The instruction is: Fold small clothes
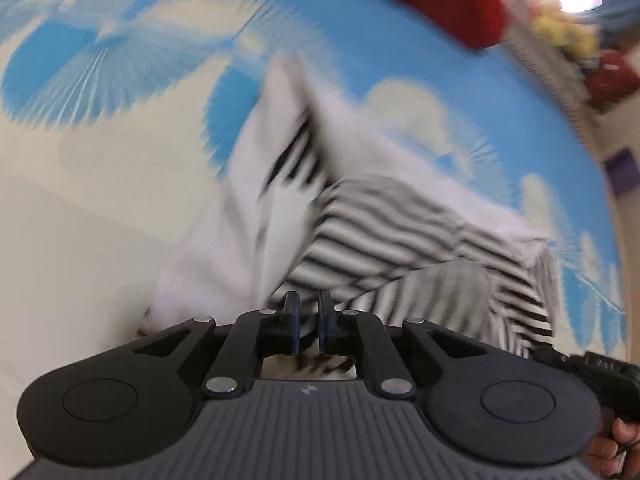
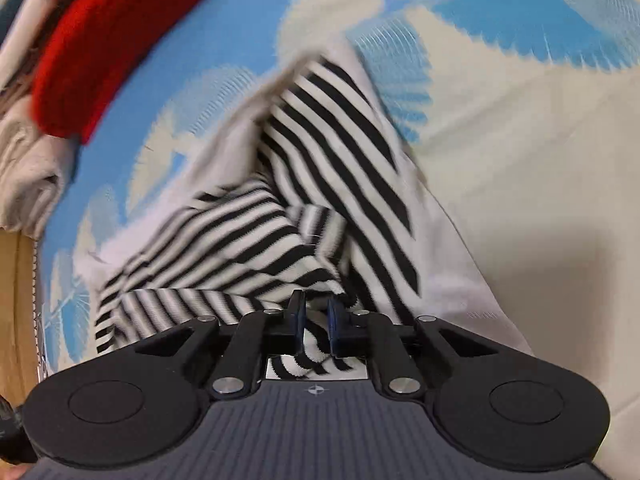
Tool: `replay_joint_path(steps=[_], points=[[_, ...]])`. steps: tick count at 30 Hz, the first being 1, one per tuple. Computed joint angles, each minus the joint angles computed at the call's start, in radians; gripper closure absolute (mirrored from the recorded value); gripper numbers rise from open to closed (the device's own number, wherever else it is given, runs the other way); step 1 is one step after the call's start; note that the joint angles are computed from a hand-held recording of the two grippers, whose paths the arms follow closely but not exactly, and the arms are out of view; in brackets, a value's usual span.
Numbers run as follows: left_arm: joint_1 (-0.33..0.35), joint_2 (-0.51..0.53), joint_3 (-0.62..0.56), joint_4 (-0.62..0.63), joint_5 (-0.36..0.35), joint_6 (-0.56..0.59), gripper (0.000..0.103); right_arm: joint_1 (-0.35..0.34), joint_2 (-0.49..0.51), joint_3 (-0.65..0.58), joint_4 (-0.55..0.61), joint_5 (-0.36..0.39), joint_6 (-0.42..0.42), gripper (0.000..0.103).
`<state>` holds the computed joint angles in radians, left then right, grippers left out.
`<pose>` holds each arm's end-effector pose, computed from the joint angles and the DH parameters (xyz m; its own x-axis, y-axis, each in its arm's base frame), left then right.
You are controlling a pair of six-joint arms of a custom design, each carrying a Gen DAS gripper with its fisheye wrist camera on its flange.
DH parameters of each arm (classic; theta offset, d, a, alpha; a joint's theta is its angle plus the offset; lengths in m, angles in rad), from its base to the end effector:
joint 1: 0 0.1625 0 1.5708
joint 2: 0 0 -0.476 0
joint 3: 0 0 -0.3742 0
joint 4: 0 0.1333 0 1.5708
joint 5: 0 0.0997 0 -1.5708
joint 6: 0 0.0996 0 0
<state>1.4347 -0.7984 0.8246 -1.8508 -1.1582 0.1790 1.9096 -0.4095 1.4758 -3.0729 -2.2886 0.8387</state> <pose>0.0596 -0.8415 0.4303 -0.8832 0.1949 -0.4266 0.2933 0.9393 -0.1780 0.3097 -0.6750 -0.0015 -0.7606 0.6436 0.0846 0.3956 0.5629 -0.7256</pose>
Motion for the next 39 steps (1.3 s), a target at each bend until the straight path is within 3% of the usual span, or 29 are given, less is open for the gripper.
replay_joint_path(steps=[2,4,5,7,9,12,14,17,18,21,24,26,28,30,34,36,37,39], points=[[0.006,0.001,0.020,0.021,0.043,0.003,0.094,0.011,0.014,-0.014,-0.011,-0.028,-0.053,0.077],[0.013,0.021,-0.027,0.159,0.113,-0.121,0.091,0.002,-0.003,-0.001,0.081,-0.001,0.025,0.077],[0.013,0.009,-0.044,0.183,0.106,-0.151,0.092,0.011,-0.015,0.024,0.078,-0.013,0.088,0.077],[-0.009,-0.061,-0.007,0.104,0.034,-0.087,0.089,0.059,-0.039,0.051,0.093,-0.095,0.165,0.071],[-0.024,-0.121,0.012,0.063,-0.042,-0.022,0.080,0.123,-0.070,0.084,0.061,-0.175,0.121,0.064],[-0.039,-0.200,0.026,0.080,-0.100,-0.017,0.078,0.216,-0.126,0.150,0.007,-0.271,0.051,0.054],[-0.042,-0.265,0.080,0.091,-0.103,0.013,0.069,0.267,-0.150,0.199,-0.024,-0.331,0.032,0.050],[-0.035,-0.390,0.264,0.042,-0.081,0.074,0.053,0.338,-0.181,0.316,-0.071,-0.390,0.078,0.042],[-0.021,-0.424,0.320,0.016,-0.072,0.091,0.051,0.354,-0.181,0.351,-0.083,-0.395,0.099,0.040],[0.029,-0.513,0.502,-0.067,-0.047,0.114,0.032,0.368,-0.156,0.459,-0.105,-0.386,0.216,0.040],[0.070,-0.540,0.605,-0.133,0.024,0.131,0.028,0.368,-0.132,0.536,-0.069,-0.319,0.400,0.040],[0.070,-0.531,0.613,-0.138,0.069,0.119,0.027,0.349,-0.117,0.546,-0.065,-0.257,0.450,0.040],[0.081,-0.529,0.612,-0.173,0.029,0.145,0.019,0.339,-0.089,0.534,-0.115,-0.238,0.389,0.038],[0.085,-0.515,0.602,-0.155,0.041,0.120,0.018,0.324,-0.084,0.521,-0.079,-0.208,0.327,0.034],[0.094,-0.488,0.578,-0.039,0.076,0.024,0.019,0.291,-0.085,0.513,0.025,-0.151,0.404,0.034],[0.097,-0.491,0.606,-0.056,0.118,0.024,0.024,0.286,-0.080,0.516,0.034,-0.134,0.439,0.034],[0.101,-0.495,0.620,-0.076,0.135,0.030,0.032,0.285,-0.079,0.512,0.046,-0.131,0.455,0.034],[0.109,-0.512,0.647,-0.129,0.125,0.071,0.058,0.288,-0.074,0.502,0.071,-0.126,0.467,0.034]])
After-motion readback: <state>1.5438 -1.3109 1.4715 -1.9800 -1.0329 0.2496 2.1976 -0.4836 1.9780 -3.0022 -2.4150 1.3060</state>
